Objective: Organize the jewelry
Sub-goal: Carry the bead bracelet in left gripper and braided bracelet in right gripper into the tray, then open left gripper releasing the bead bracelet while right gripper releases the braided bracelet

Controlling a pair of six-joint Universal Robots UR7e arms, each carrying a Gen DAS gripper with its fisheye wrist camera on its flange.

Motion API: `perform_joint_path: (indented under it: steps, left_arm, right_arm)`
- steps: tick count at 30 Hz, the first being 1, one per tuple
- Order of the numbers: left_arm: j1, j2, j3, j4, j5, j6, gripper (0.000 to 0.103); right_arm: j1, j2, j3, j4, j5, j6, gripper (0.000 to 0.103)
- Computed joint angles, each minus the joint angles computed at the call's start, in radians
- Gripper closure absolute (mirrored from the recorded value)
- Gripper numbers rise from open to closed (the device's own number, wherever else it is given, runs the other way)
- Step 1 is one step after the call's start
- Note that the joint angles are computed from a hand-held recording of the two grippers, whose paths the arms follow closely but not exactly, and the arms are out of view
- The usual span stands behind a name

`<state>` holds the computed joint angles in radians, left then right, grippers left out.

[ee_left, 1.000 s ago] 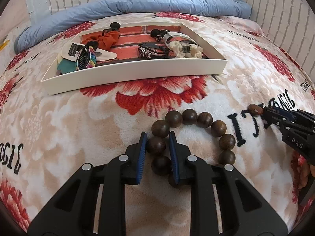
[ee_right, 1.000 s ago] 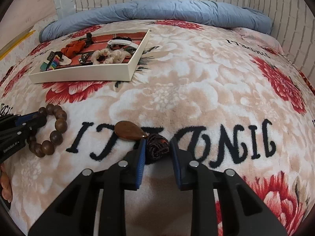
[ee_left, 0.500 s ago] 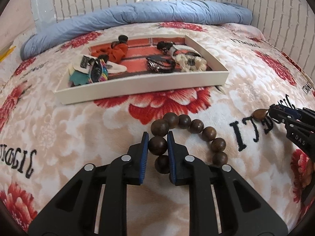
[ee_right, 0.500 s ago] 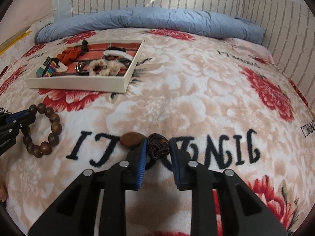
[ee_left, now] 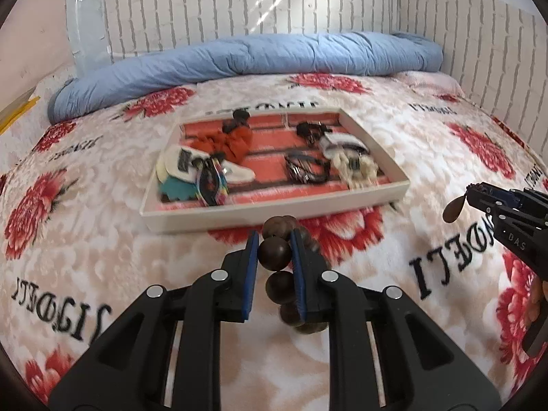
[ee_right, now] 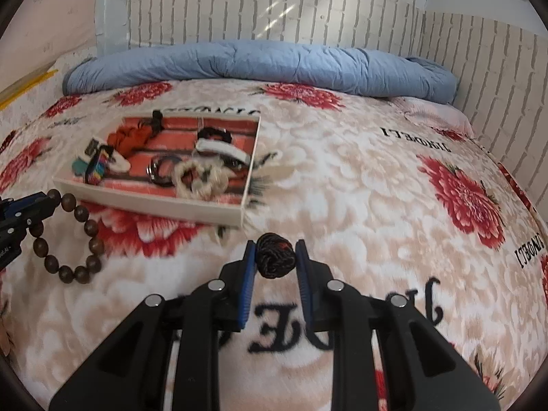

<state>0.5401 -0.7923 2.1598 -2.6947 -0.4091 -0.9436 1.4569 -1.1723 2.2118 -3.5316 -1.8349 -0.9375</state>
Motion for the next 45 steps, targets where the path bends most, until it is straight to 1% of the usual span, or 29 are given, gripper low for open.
perform_joint_path:
  steps: [7, 13, 15, 18, 23, 27, 29, 31, 34, 36, 42, 43, 44, 45]
  left_arm:
    - [0.024, -0.058, -0.025, -0.012, 0.052, 0.09, 0.085]
    - [0.061, -0.093, -0.055, -0.125, 0.068, 0.239, 0.085]
    - [0.079, -0.088, -0.075, -0.186, 0.064, 0.321, 0.085]
    - [0.114, -0.071, -0.101, -0.269, 0.039, 0.406, 0.085]
    - [0.197, -0.039, -0.132, -0.346, 0.009, 0.492, 0.085]
    - [0.249, -0.025, -0.132, -0.408, 0.008, 0.527, 0.085]
    - [0.27, -0.017, -0.136, -0.416, 0.02, 0.53, 0.085]
    - [0.292, -0.012, -0.139, -0.422, 0.016, 0.535, 0.085]
    - [0.318, -0.004, -0.143, -0.426, 0.008, 0.533, 0.085]
    - [0.326, 0.015, -0.15, -0.454, 0.02, 0.557, 0.085]
    - [0.33, 0.039, -0.175, -0.466, 0.039, 0.59, 0.083]
    - [0.33, 0.041, -0.172, -0.478, 0.037, 0.594, 0.078]
    - [0.329, 0.045, -0.168, -0.502, 0.034, 0.605, 0.077]
    - [0.327, 0.048, -0.165, -0.512, 0.038, 0.61, 0.076]
  right_arm:
    - [0.064, 0.032, -0.069, 0.036, -0.017, 0.043, 0.079]
    - [0.113, 0.087, -0.14, 0.067, -0.03, 0.08, 0.079]
    - [0.125, 0.114, -0.167, 0.08, -0.034, 0.096, 0.079]
    - [0.137, 0.159, -0.203, 0.089, -0.04, 0.107, 0.079]
    - [0.139, 0.238, -0.259, 0.087, -0.049, 0.111, 0.079]
    - [0.128, 0.303, -0.307, 0.078, -0.053, 0.122, 0.079]
    - [0.12, 0.327, -0.322, 0.068, -0.049, 0.126, 0.079]
    - [0.116, 0.348, -0.337, 0.063, -0.047, 0.136, 0.079]
    - [0.114, 0.381, -0.36, 0.065, -0.064, 0.139, 0.079]
    - [0.113, 0.406, -0.38, 0.068, -0.083, 0.14, 0.079]
    - [0.117, 0.434, -0.413, 0.069, -0.084, 0.147, 0.079]
    - [0.116, 0.436, -0.415, 0.071, -0.081, 0.146, 0.079]
    - [0.115, 0.435, -0.416, 0.077, -0.075, 0.147, 0.076]
    - [0.114, 0.435, -0.414, 0.079, -0.073, 0.148, 0.076]
